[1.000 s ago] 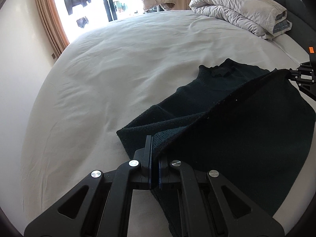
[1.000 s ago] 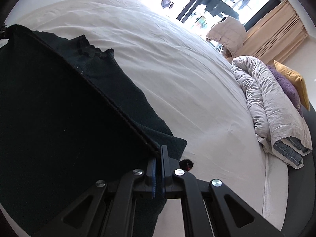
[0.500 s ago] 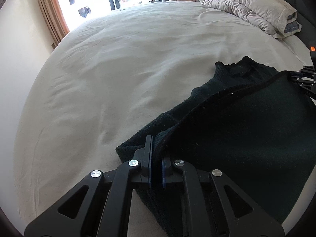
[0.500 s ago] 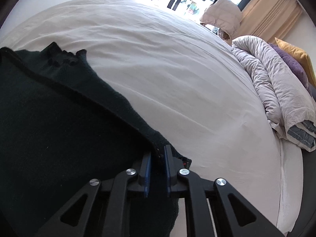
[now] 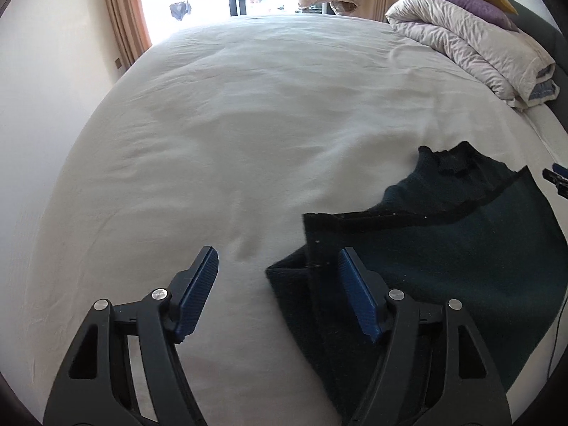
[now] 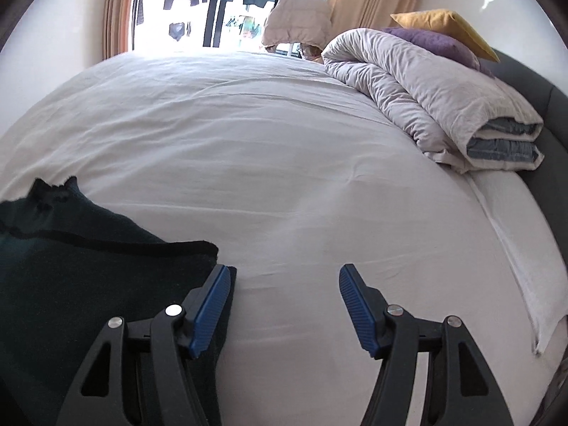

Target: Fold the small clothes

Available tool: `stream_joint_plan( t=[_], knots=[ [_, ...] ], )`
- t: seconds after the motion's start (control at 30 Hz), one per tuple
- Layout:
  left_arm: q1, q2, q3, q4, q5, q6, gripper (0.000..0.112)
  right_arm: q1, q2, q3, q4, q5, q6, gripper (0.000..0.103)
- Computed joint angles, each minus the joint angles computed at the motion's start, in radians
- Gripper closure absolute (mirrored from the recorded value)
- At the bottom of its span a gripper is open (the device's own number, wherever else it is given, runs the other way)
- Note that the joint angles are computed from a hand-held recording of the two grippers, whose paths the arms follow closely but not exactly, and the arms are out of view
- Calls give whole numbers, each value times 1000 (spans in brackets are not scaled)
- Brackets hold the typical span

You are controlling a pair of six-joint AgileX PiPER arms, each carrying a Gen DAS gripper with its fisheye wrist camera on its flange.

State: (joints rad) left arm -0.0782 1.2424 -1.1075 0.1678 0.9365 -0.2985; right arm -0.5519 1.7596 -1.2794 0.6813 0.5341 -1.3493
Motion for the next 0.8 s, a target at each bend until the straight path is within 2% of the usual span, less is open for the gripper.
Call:
stream_joint_plan(
  t=[0.1, 0.13, 0.2, 0.27, 0.33, 0.4, 0.43, 0.5, 0.6, 0.7, 0.77, 0.8],
  knots=[
    [67, -66, 26, -99, 21, 51, 43, -94, 42, -104, 73, 300, 33, 37],
    [72, -98, 42, -127, 34, 55, 43, -110, 52, -127, 66, 373, 55, 37],
    [60, -178, 91, -179, 29, 67, 43, -125, 50, -124, 58, 475, 67, 37],
    [-28, -255, 135, -133, 23, -38, 43, -138, 28, -81, 69, 558, 47, 37],
    [-163, -293, 169, -33, 11, -174, 43, -142, -22, 8, 85, 580, -20, 37],
    [-269, -265, 187, 86, 21, -316, 43, -122, -87, 110, 89, 504, -72, 37],
    [-282, -254, 197, 105, 10, -350, 43, -110, -101, 137, 84, 480, -77, 37],
    [-268, -264, 213, 72, -44, -367, 43, -111, -78, 126, 83, 532, -46, 37],
    [-409, -246, 178, 217, -36, -514, 43, -125, -39, 111, 102, 631, -44, 38],
    [-553, -164, 106, 311, 11, -580, 43, -118, 10, 103, 117, 671, -26, 47],
    [-570, -52, 55, 271, 49, -528, 43, -96, 42, 94, 100, 636, 18, 49],
    [-567, -20, 53, 258, 47, -523, 43, -86, 57, 89, 90, 609, 42, 60]
  ],
)
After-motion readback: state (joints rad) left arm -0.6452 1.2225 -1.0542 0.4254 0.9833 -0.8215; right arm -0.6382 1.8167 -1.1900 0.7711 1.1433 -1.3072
